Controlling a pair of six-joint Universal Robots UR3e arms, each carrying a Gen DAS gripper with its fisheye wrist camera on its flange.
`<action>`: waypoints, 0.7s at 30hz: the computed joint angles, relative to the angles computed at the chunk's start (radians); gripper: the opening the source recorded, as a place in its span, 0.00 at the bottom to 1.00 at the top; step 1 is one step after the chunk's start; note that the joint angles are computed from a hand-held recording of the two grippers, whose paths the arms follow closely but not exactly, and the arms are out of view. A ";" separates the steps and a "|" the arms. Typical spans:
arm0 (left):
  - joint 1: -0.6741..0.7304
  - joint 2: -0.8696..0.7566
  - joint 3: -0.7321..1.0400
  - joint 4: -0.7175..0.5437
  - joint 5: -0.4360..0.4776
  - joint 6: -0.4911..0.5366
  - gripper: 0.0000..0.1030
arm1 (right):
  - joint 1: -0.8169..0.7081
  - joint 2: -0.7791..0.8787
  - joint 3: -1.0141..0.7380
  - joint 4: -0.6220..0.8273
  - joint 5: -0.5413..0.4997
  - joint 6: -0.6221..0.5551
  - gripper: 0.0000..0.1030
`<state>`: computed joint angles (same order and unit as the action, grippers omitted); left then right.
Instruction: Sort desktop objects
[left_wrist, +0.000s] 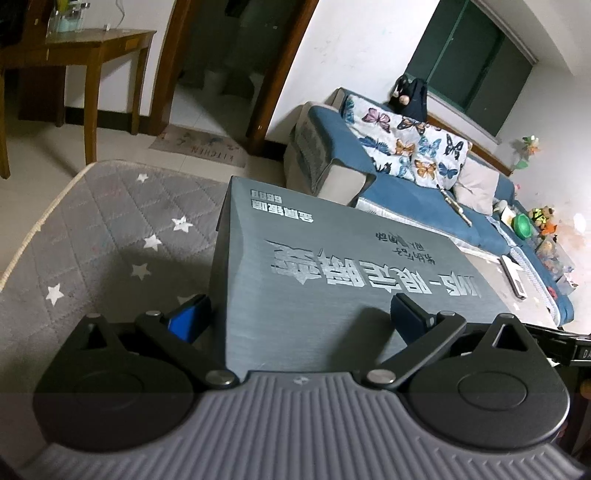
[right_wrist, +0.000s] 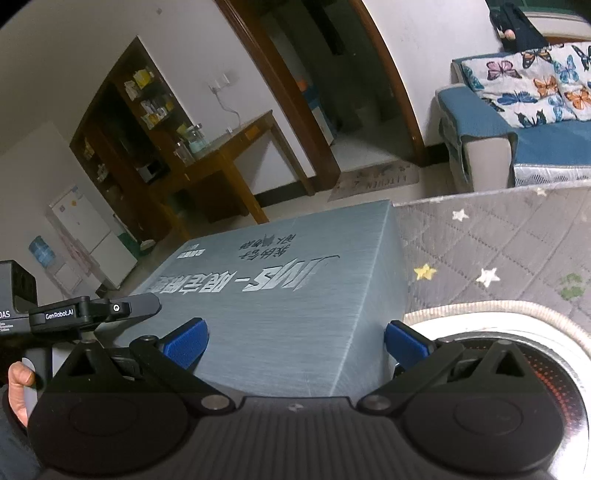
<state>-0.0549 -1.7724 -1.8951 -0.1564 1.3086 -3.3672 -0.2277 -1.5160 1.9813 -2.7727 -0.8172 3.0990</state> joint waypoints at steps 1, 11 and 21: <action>-0.005 0.021 -0.011 -0.005 0.003 -0.001 0.99 | -0.003 -0.018 0.006 0.008 0.001 -0.003 1.00; -0.066 0.245 -0.148 -0.048 0.044 -0.023 0.99 | -0.080 -0.341 0.118 0.220 0.041 -0.078 1.00; -0.146 0.474 -0.317 -0.100 0.134 -0.045 0.99 | -0.228 -0.775 0.257 0.619 0.135 -0.239 1.00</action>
